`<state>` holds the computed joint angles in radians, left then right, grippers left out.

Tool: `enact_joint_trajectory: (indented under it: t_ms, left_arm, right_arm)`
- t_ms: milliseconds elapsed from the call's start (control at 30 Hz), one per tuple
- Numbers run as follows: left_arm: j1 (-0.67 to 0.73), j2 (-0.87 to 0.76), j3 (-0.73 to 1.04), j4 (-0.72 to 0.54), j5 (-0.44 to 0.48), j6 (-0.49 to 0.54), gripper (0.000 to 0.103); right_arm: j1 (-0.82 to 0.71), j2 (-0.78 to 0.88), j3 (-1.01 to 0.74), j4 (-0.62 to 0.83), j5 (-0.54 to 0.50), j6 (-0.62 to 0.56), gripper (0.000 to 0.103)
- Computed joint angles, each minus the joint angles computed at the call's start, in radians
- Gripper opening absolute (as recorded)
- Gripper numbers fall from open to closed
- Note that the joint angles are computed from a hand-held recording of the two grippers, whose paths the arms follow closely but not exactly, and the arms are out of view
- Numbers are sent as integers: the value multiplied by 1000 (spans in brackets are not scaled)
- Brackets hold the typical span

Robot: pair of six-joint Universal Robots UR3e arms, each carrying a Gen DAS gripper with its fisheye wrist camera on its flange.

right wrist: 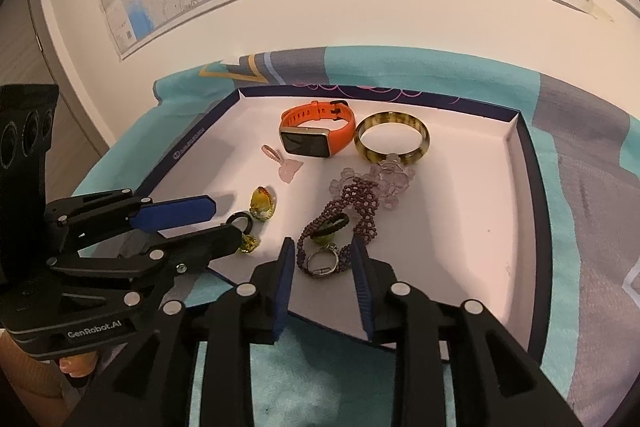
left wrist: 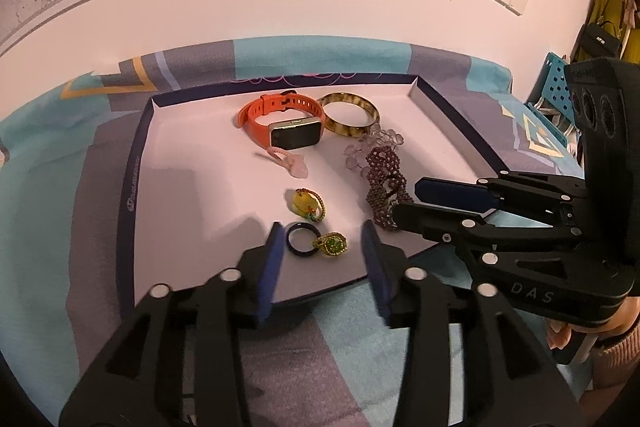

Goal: Organize jewelry

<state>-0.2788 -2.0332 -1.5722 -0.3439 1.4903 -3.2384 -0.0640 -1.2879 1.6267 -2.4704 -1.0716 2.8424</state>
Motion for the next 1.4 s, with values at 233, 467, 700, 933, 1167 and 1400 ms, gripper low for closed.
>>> enact_joint_trajectory:
  t_ms: [233,467,700,933,1167,1400]
  left_arm:
    - [-10,101,-135,111,41,-11,98]
    - [-28,205,-269,166,103,-68,97]
    - [-64,261,-369,189,196,-174,98]
    - [-123,275,-375,155,303,-203,98]
    - [-140,284,-379,118,323,-240,98]
    - [-138,297,-387,106,322,-257,98]
  right_arm:
    - [-42,-109,114,-57,17,7,67]
    - [-70,-244,252,-101,0,-17,92]
    - [-64,-365,396,-158,-64,-13,96]
    - [-77,-430,462,-134,-63,-16,96]
    - [-85,-461,480,-116,-48,-12,96]
    - [-85,-479,485,-96,-42,-14,96]
